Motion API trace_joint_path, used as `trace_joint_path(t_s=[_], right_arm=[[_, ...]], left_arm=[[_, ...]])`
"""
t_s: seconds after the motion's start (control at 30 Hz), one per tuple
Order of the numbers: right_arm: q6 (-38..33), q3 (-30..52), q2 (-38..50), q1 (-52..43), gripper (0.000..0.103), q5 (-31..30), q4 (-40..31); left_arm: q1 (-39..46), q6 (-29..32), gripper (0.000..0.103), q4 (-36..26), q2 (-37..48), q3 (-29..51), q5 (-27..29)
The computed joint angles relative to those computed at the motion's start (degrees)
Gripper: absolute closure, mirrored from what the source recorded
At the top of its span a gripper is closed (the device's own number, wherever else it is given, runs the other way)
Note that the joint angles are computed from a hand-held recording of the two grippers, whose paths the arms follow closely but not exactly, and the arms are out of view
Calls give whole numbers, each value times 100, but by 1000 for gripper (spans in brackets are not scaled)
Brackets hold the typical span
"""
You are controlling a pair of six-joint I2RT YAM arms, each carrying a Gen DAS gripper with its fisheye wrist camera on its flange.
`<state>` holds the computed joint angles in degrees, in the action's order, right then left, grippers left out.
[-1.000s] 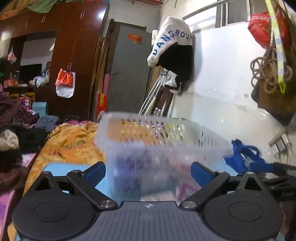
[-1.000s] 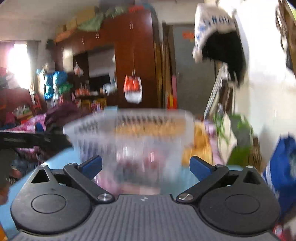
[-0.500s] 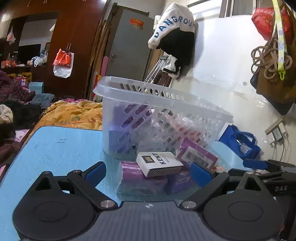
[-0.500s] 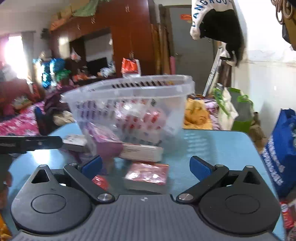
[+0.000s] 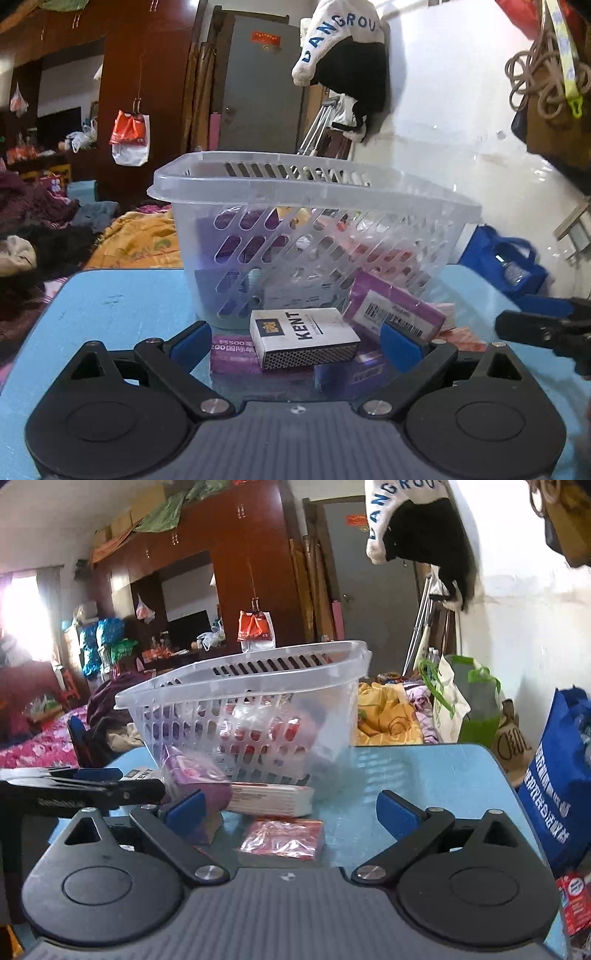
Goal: Organize objects
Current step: 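Grasp the KENT matchbox with the left tool while the right tool grasps a purple box, both into basket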
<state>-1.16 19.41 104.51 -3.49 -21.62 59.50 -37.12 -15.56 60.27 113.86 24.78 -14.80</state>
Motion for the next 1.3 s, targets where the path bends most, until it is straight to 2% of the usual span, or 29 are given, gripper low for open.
trace_joint_path(t_s=[0.1, 0.17, 0.23, 0.43, 0.53, 0.7, 0.87, 0.9, 1.0, 1.1, 1.3], right_arm=[[35, -29, 15, 96, 2, 122, 110], [71, -31, 25, 199, 2, 176, 172], [116, -8, 39, 353, 2, 261, 229], [-55, 354, 125, 913, 3, 491, -109], [-245, 543, 200, 1241, 7, 761, -271], [-479, 874, 396, 1533, 26, 1108, -637], [-520, 727, 509, 1335, 47, 662, -317], [-505, 683, 499, 1330, 56, 647, -238], [-524, 414, 612, 1382, 57, 996, 471], [-393, 357, 646, 1233, 57, 708, 623], [-411, 130, 747, 1309, 57, 812, 1230]], left_arm=[[-84, 50, 8, -21, 25, 29, -187], [-149, 133, 26, 39, 43, 9, -355], [-179, 175, 37, 125, 34, -51, -466], [81, 256, 37, 545, 9, -360, -68], [243, 251, 37, 716, 18, -487, 63], [416, 188, 37, 912, 81, -562, 248], [374, 178, 37, 1132, 243, -566, 179], [386, 179, 37, 1208, 266, -589, 177], [458, 98, 37, 1544, 348, -694, 261], [535, -24, 37, 1979, 449, -851, 310], [636, -38, 37, 2724, 691, -1059, 459]])
